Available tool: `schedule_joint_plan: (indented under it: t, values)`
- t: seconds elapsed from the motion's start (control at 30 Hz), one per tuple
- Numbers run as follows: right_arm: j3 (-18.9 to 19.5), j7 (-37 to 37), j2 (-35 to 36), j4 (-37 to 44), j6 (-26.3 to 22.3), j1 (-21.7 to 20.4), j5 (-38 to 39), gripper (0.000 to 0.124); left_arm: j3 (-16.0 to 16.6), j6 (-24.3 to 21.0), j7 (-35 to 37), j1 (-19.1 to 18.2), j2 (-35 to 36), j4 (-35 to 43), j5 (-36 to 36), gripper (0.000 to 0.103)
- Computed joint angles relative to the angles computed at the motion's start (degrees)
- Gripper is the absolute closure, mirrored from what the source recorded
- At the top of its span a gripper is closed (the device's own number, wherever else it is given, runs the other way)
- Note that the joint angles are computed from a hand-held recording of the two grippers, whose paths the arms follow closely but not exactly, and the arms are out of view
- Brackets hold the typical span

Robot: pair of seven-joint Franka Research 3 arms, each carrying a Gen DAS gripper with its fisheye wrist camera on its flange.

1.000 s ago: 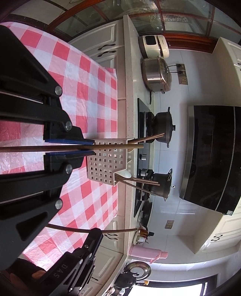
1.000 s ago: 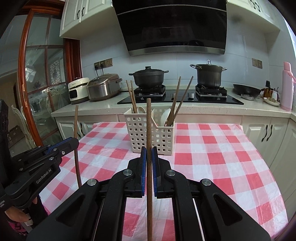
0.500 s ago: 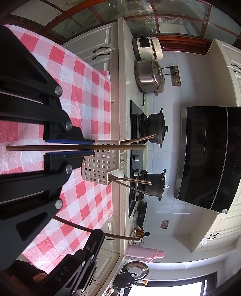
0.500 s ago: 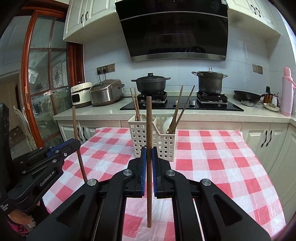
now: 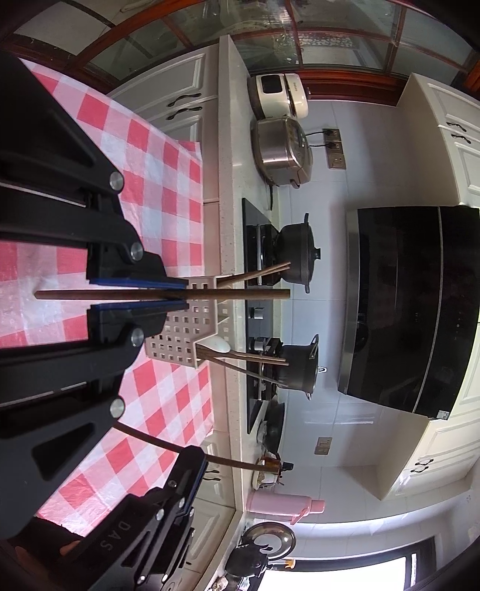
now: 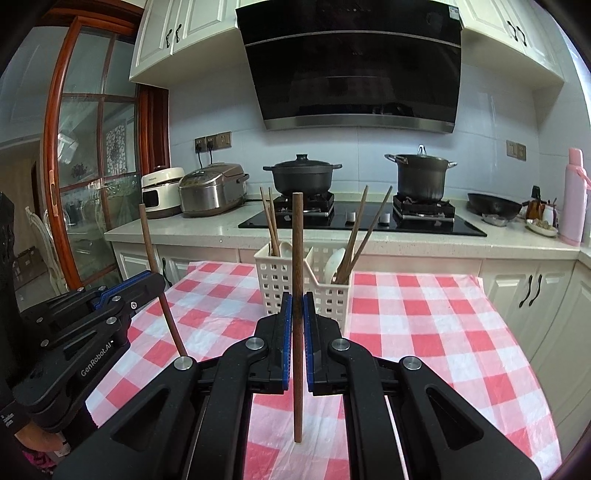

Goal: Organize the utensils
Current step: 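Lift both chopsticks upright and carry them over the white basket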

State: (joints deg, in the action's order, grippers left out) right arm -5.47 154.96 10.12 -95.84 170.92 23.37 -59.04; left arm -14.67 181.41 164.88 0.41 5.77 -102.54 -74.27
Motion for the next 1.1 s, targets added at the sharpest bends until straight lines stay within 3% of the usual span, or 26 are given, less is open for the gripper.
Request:
schedule_joint_plan:
  t: [0.27, 0.57, 0.83, 1.1]
  values:
    - [-1.0, -3.1, 2.9, 5.6, -0.2, 0.2, 1.8, 0.118, -0.7, 0.3, -8.0, 0.8, 2.1, 2.7, 8.6, 0.097]
    - [-2.7, -13.4, 7.6, 13.1, 0.7, 0.6, 13.9, 0.118, -0.3, -2.6, -24.7, 1.2, 6.7, 9.7, 26.3, 0.097]
    - [-2.6, -26.2, 15.2, 25.3, -3.4, 0.1, 26.5, 0.118, 3.0, -7.0, -40.3, -1.0, 13.2, 20.6, 42.6, 0.097]
    - [-2.2, -36.7, 24.1, 40.6, -9.4, -1.3, 39.3, 0.118, 5.0, -14.6, -53.2, -2.6, 22.5, 37.7, 56.2, 0.097]
